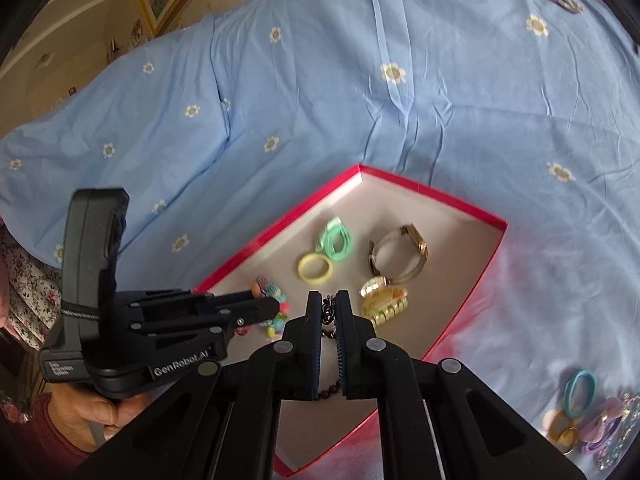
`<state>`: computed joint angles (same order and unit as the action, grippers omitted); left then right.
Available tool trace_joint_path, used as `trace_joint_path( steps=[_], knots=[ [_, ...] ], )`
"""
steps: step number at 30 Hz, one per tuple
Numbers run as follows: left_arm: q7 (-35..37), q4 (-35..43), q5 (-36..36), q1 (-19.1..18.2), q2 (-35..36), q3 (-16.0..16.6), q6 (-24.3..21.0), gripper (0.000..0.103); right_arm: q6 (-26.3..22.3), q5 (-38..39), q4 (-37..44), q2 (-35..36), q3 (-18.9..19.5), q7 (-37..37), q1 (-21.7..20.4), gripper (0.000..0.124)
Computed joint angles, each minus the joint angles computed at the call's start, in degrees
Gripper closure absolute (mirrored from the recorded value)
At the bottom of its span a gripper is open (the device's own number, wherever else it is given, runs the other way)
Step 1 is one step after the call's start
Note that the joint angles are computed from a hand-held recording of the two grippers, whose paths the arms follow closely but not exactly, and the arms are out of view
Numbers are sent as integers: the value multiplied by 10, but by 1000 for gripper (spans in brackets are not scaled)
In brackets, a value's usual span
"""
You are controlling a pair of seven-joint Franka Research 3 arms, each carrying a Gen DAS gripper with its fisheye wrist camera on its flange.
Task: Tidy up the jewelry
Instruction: 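Carry the beaded clip with the left tool while the right tool carries the chain into the box, then open both tools to release the beaded clip and chain inside the box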
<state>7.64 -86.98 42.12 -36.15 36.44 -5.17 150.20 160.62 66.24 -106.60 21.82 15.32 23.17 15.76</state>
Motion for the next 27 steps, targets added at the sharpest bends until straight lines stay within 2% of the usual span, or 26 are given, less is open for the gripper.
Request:
trace_joint_path(
  steps=[6,13,20,23,25,27],
  knots=[
    [14,-4,-20,11,6,-6,4,92,-5,-70,15,37,-15,74,9,118],
    [18,-9,-36,14,10,-6,12,91,-10,-135,23,54,-9,126,4,118],
    [16,-4,-37,8,10,-2,-1,91,-28,-153,33,65,1,152,-10,113],
    [11,-6,-37,9,8,-2,0,91,-16,-152,29,64,4,156,-10,112],
    [8,-9,-37,9,6,-2,1,89,-20,-150,30,65,6,157,-14,112],
    [4,-9,-34,6,4,-1,-5,85,-17,-149,27,63,7,158,-15,106]
  ],
)
